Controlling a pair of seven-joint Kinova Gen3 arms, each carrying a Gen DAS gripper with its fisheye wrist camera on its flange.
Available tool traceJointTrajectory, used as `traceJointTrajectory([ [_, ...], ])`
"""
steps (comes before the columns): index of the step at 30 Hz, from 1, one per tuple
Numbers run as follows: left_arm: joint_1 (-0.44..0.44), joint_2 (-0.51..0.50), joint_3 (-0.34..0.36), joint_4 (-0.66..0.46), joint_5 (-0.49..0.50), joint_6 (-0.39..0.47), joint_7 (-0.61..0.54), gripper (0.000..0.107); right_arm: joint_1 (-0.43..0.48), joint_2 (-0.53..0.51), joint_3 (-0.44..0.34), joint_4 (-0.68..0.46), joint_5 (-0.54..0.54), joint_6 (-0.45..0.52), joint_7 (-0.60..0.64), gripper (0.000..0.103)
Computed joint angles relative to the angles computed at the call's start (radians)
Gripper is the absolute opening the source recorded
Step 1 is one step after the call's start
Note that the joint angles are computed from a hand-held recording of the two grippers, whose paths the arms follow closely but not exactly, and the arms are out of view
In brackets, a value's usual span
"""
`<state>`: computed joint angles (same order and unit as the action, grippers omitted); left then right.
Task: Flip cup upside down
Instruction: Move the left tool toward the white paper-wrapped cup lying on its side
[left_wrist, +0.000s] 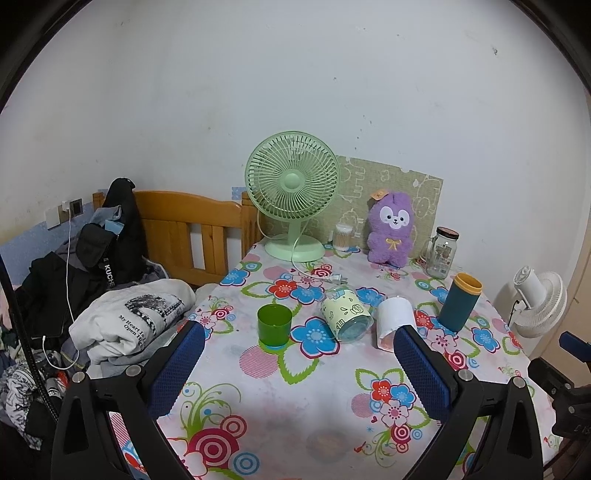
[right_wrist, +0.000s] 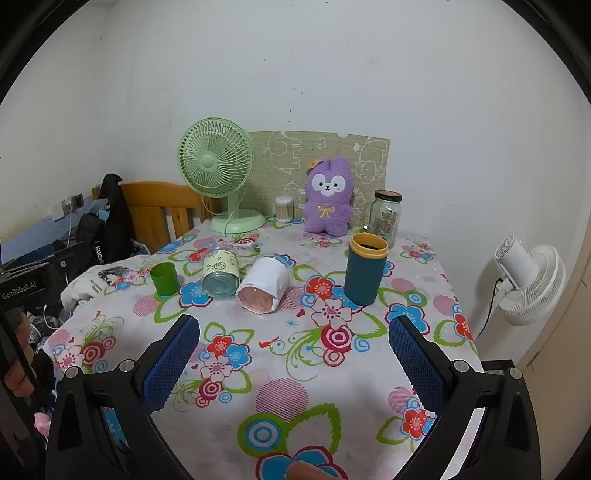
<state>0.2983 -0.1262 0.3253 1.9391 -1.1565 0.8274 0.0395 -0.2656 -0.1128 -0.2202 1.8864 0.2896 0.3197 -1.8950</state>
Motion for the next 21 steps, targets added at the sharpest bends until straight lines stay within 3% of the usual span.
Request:
traceJointTrajectory([
  [16,-0.02,-0.004,-0.005,-0.005,0.036,-0.016,-0.042,0.103,-0.006,0.014,-0.001,-0.011,0.034,0.016,-0.027,0.103],
  [21,-0.022,-0.003,-0.005,-0.007,0.039,-0.019,-0.047,0.103,-0.021,0.019,0.021,-0.018,-0.011,0.025,0.011,0.103],
])
